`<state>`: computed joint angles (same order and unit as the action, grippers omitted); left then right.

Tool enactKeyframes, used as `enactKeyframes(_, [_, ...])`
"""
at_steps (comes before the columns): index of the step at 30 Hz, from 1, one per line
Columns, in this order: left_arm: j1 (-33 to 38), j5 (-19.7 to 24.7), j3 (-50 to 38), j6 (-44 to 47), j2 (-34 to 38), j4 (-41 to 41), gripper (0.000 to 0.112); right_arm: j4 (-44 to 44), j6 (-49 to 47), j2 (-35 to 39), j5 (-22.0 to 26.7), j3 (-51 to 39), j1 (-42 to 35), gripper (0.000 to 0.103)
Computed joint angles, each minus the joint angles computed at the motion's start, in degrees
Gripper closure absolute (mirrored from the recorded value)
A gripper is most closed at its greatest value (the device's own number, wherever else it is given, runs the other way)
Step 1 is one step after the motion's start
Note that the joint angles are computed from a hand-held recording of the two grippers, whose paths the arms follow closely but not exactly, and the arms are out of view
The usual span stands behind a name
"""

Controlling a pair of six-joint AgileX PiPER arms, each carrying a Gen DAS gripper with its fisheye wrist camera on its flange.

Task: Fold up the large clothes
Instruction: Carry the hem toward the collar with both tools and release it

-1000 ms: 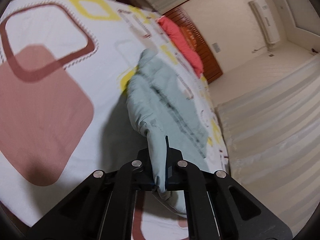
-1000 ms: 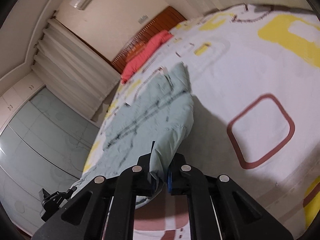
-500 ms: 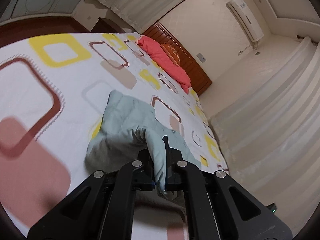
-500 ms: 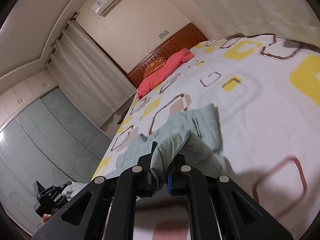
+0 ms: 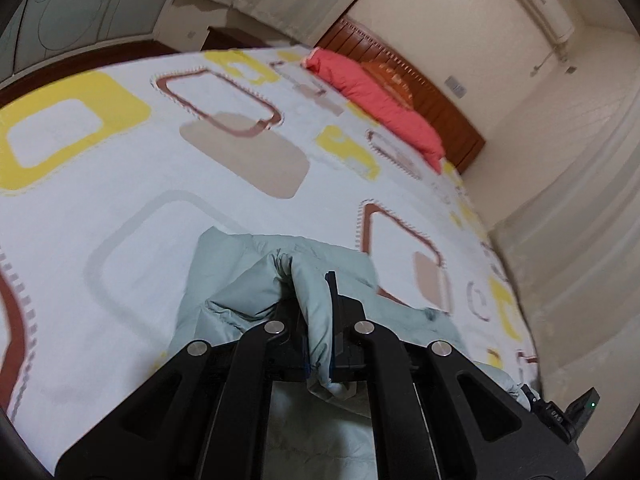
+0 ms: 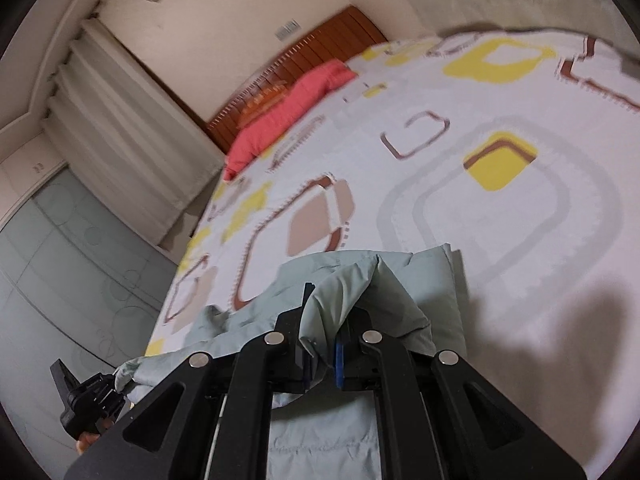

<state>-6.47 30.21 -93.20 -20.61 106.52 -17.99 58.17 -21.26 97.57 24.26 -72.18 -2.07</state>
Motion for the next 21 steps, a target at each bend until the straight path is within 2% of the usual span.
enactKeyframes(5, [-0.1,3.4,-10.5,-2.7,10.6,3.2,0.108,-4.8,5.5,10.0,0.5,-8.6,0.6,0.096])
enactKeyframes(10, [-0.8,4.0,-13.1,-4.3,14.3,6.3,0.107,-9.1,10.5,16.3,2.1,-14.0,1.2,0.095])
enactKeyframes(13, [-0.7,3.5,-12.7,-3.4,14.2,5.5,0.103,-5.6,7.5,16.6,2.2,-13.4,0.9,0.092])
enactKeyframes(14, [-0.4,3.3,-12.0,-2.0,13.7,3.8,0.098,-4.6,6.6,16.3,2.3,-13.0,0.7,0.087])
enactKeyframes(15, [0.0,3.1,-11.5,-0.8,13.2,2.3,0.093,-1.7,4.0,15.5,2.3,-11.7,0.3,0.073])
enactKeyframes(16, [0.3,2.5,-10.3,0.2,12.2,1.0,0.076,0.2,2.3,15.1,2.3,-11.1,0.1,0.064])
enactKeyframes(17, [0.4,1.6,-9.2,0.6,11.4,0.3,0.057,1.5,1.3,14.7,2.0,-10.8,0.0,0.048])
enactKeyframes(18, [0.5,0.3,-7.7,0.5,10.1,-0.1,0.052,3.0,-0.1,13.4,0.8,-9.4,0.2,0.039])
enactKeyframes(21, [0.3,-1.5,-4.9,-3.2,6.7,2.9,0.041,0.2,2.1,10.6,-0.8,-7.7,0.8,0.038])
